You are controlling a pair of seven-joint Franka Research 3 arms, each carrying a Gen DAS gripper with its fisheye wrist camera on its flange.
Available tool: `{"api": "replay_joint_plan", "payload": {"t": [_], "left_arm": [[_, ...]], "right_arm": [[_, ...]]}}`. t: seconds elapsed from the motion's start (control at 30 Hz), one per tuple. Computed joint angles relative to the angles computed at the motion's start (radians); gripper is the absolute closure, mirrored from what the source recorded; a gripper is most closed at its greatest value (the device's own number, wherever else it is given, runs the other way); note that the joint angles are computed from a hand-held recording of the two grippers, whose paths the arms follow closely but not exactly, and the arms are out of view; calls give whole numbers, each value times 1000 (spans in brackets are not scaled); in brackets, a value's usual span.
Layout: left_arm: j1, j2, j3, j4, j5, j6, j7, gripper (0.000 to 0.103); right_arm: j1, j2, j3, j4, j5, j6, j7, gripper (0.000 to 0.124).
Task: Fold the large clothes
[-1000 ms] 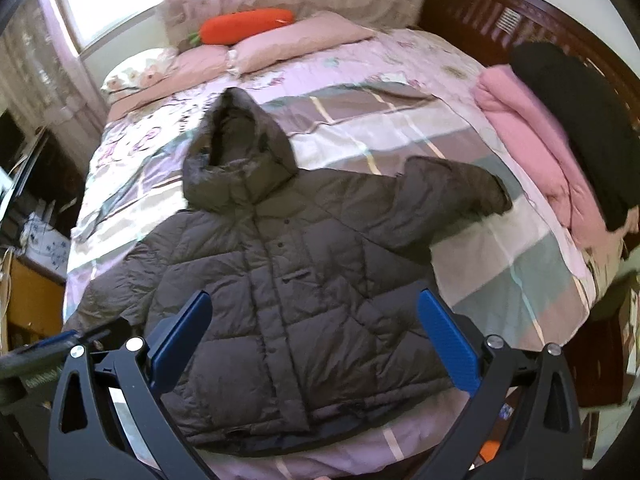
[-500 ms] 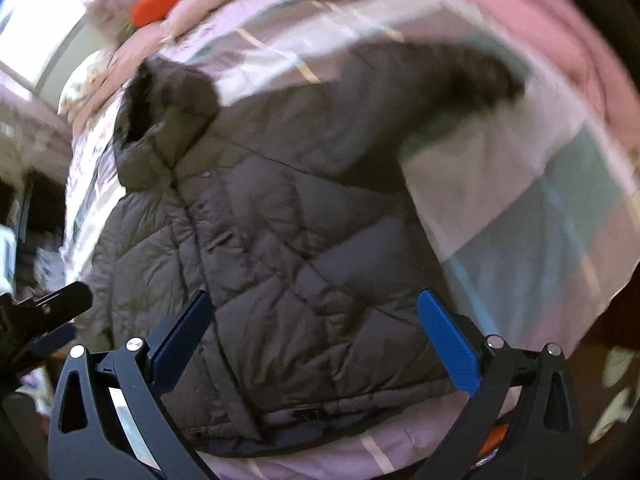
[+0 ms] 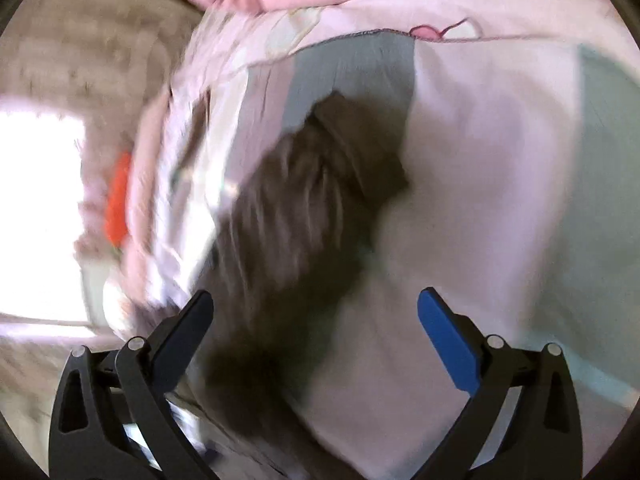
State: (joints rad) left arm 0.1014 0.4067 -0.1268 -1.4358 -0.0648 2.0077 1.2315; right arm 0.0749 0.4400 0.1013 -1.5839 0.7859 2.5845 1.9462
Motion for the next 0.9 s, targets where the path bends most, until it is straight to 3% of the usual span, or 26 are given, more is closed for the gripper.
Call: {"api": "replay_joint_plan", "payload": {"t": [0.07,0.1,0.13,0.2,0.27,0.33,0.4,0.43,0.5,0.57,0.6,0.63,0.7,0.77,0.8,0.83,0.87,0.9], "left_arm": [[-6,32,-3,20,5,-8,6,2],[-9,48,-6,28,7,-11,8,2],[-11,61,-7,37,10,-16,12,2],[-19,85,-10,50,21,-26,19,2],[-23,100,-11,61,28,-34,25,2],[-26,111,-13,68,34,-32,32,2],[-28,121,-15,75,37,-30,41,2],[-27,119,-18,69,35,-28,50,2],[-42,137,-11,96,61,-54,45,2],[-37,145,-18,115,50,-71,54,2],[-30,143,-23,117,36,-69,61,2],[-26,141,-26,120,26,-63,68,2],[-23,135,-23,131,32,-71,92,2],[-17,140,-21,157,33,-88,116,2],[-12,138,-19,164,32,-91,124,2],[-6,118,-16,144,31,-81,130,2],[1,103,-12,134,30,-78,138,2],[10,82,-7,118,29,-73,143,2]], "right_arm": [[-39,117,35,118,81,-62,11,22],[-60,174,62,173,120,-105,-2,31],[-66,202,70,200,135,-127,11,63],[-68,208,79,177,185,-70,42,113],[-31,186,25,183,86,-57,85,118],[74,111,-130,165,-217,-52,215,119],[111,59,-201,141,-378,-66,305,120],[106,55,-203,144,-409,-108,331,120],[96,97,-196,213,-486,-272,352,118],[54,120,-134,234,-475,-324,288,99],[23,103,-95,199,-427,-305,260,67],[21,69,-90,128,-367,-231,245,37],[21,24,-84,36,-284,-112,250,23],[-45,32,-8,19,-139,-32,143,25],[-51,45,10,33,-90,-11,110,45],[-43,63,-7,75,-111,-40,120,92],[-8,67,-42,106,-186,-69,163,111],[3,55,-43,103,-192,-43,160,118]]}}
